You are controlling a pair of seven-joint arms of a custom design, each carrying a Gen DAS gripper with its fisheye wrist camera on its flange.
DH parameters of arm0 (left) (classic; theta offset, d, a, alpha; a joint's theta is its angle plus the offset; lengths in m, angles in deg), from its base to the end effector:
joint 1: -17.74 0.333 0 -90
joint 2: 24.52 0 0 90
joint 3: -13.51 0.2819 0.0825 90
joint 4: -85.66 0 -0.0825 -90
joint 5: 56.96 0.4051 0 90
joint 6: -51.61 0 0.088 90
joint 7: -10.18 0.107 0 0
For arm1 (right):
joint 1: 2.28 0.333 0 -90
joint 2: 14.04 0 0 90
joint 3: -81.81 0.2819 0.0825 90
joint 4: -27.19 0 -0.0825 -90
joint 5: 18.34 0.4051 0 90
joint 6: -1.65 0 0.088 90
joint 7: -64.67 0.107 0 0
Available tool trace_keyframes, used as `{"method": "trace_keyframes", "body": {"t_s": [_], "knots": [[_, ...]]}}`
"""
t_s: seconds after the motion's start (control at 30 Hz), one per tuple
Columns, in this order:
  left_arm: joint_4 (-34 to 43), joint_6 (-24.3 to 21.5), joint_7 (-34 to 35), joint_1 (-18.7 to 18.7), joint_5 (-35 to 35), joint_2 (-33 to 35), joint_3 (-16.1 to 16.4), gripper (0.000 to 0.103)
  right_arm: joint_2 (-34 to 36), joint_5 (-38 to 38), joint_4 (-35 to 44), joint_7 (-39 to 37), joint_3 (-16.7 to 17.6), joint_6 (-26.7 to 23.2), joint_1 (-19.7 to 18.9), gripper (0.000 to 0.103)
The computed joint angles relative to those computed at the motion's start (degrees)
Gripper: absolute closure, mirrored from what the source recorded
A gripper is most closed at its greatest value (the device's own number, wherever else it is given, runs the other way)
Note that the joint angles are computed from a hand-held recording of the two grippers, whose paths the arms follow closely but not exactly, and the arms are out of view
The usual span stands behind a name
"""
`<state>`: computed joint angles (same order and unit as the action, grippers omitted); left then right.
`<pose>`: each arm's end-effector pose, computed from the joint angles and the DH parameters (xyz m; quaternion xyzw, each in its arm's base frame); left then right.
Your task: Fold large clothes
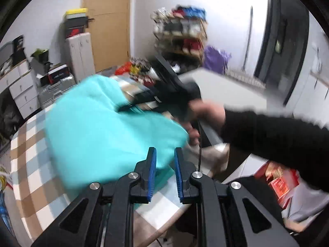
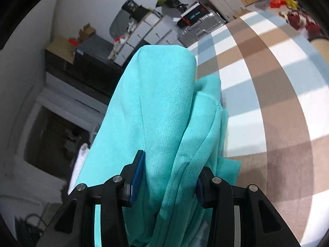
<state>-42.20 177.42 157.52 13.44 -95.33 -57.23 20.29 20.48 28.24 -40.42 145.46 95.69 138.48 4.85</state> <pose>0.4598 0.0078 0.6204 -0.3819 0.8253 -0.3900 0.1448 0.7371 0.2330 0.4890 -0.6185 0.6189 0.1363 0.4645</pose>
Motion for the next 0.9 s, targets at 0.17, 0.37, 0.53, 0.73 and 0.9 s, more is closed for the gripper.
{"method": "trace_keyframes", "body": {"t_s": [0.17,0.37,0.53,0.73,0.9], "knots": [[6.53,11.63,-7.38,3.87,6.43,7.24,-2.49,0.028,-4.86,3.59,-7.84,-2.58,0.56,4.53,-0.59,0.062],[13.72,0.71,-13.73,5.89,11.63,14.39,-4.60,0.050,-10.88,-0.12,-14.95,-1.46,-1.86,7.68,2.32,0.062],[10.04,-0.59,-15.07,5.53,14.41,11.16,-5.03,0.050,-11.79,-6.50,-15.02,0.89,-4.04,4.92,3.55,0.061],[5.10,4.63,-14.39,5.11,20.08,8.70,-6.80,0.050,-9.46,-18.33,-6.11,5.53,-6.73,-6.84,4.96,0.055],[5.62,4.15,-12.66,4.39,19.89,9.19,-5.50,0.050,-8.88,-27.05,-1.65,7.80,-8.48,-12.67,6.60,0.050]]}}
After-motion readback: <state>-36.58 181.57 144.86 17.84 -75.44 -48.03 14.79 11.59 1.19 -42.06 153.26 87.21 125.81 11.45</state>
